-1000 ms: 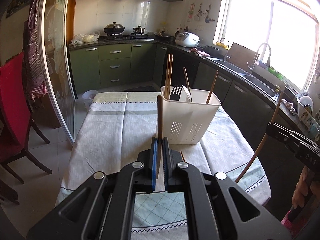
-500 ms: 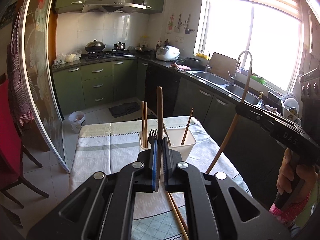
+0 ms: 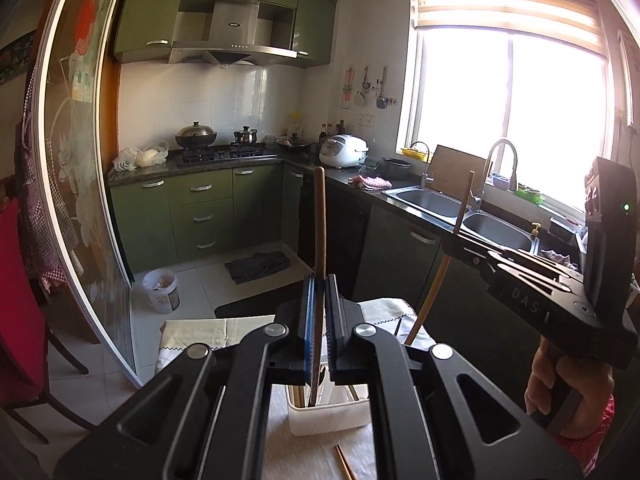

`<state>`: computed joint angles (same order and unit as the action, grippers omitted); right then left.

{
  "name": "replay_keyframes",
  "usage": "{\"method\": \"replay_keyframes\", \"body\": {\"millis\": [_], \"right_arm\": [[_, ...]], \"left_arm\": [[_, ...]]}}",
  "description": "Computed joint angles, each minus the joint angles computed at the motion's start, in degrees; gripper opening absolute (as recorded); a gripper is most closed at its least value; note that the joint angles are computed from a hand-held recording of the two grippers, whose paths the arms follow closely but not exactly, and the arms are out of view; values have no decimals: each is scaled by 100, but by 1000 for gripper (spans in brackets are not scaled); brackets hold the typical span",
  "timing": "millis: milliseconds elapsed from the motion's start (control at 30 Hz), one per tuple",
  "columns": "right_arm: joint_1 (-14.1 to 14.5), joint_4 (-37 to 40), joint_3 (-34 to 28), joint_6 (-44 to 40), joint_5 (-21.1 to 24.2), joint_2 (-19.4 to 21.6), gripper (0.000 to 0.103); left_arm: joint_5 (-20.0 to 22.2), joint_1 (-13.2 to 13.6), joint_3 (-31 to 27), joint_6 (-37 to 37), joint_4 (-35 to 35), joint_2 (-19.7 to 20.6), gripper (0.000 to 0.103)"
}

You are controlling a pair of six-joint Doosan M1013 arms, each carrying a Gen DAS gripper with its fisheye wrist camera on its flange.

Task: Organize utensils
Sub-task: 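Lower both chopsticks into the caddy and open both tools, then grasp one of the last two chopsticks with the left tool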

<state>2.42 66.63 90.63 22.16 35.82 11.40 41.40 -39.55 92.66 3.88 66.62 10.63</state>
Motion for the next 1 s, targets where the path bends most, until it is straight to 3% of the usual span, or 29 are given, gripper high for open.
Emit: {"method": "replay_keyframes", "body": {"millis": [267,433,633,800,1000], "right_arm": [[164,-909,-60,611,51,420,7],[188,-1089,18,661,126,473,7],[58,-714,335,271,219,272,10],[-265,-128,911,-403,419,-123,17],[-780,90,1709,-748,693,-455,23]], "left_arm": [[-385,362,-195,839,-1235,461,5],[-416,412,-151,1283,-1799,532,6],[-99,237,-41,1165,-1538,488,18],[381,-72,152,784,-1044,408,31],[562,-344,373,1004,-1452,449,31]]}}
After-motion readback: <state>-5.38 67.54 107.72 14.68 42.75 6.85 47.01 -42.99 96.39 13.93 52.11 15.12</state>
